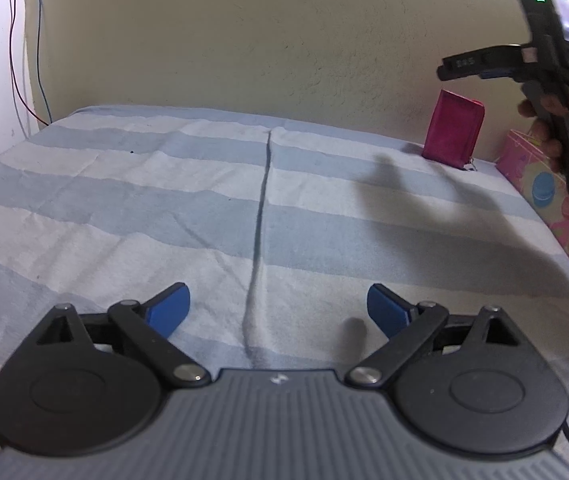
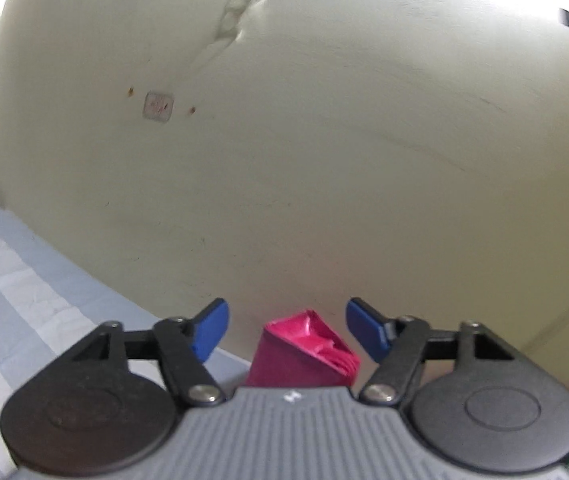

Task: Organize objects
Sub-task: 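Grasp the pink coin purse with the right tool, then carry the coin purse toward the left tool and set it on the bed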

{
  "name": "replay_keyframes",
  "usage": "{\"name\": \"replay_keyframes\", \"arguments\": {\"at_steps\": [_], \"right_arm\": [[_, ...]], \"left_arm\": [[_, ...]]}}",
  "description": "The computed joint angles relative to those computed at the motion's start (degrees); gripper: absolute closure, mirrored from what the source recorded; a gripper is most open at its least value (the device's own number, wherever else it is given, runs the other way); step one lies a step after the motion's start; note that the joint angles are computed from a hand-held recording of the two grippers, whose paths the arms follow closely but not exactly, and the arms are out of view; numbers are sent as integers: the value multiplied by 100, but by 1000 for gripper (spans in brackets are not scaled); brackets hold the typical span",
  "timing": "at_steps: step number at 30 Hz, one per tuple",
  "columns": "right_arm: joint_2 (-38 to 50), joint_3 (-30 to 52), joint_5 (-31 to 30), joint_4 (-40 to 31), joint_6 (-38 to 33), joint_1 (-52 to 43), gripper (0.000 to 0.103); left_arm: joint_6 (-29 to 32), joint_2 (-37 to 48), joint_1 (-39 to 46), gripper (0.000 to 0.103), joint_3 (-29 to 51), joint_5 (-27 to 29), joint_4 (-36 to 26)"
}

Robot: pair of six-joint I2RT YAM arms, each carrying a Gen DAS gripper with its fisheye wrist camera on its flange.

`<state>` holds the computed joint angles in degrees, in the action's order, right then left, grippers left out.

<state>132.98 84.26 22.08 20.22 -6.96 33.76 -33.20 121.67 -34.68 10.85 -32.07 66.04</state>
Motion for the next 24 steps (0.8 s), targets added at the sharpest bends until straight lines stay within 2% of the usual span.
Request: {"name": "replay_keyframes", "arguments": {"at_steps": [1,2,3,4,5,7,9,13,15,17,21,22,24], "right_arm": [[164,342,116,-375,-107,-10,45],[300,609,240,-683,-152,-19,52],[442,902,299,-1102,-142,-46,64],[500,985,299,-1282,-111,-69,70],[468,781,443,-1021,-222,-40,74],[228,122,519,-377,-485,31,90],[-136,-635,488,100,-470,126,97],[-671,-2291,586,1286,-586,441,97],[-929,-3365,757,2184,-629,728,97],[-1362,-4384,826,2744,-427,1097,97],[-2331,-6105,547,3270,698,1613,97],[-2911,-6449,540,2977,1120,1800,97],[-3635,-7363,485,3200,1871,2074,96]], "left_arm": [[8,2,21,6,-13,32,40],[1,5,25,6,-39,47,84],[5,11,37,5,-49,67,116],[9,8,46,5,-51,83,128],[16,12,62,5,-58,104,152],[21,20,89,5,-76,150,211],[13,25,97,4,-80,167,232],[6,68,123,4,-113,219,355],[-9,109,151,4,-156,257,482],[-50,162,168,4,-202,284,625],[-59,195,200,4,-200,319,699],[-53,212,210,4,-189,326,710],[-77,214,199,4,-183,312,708]]}}
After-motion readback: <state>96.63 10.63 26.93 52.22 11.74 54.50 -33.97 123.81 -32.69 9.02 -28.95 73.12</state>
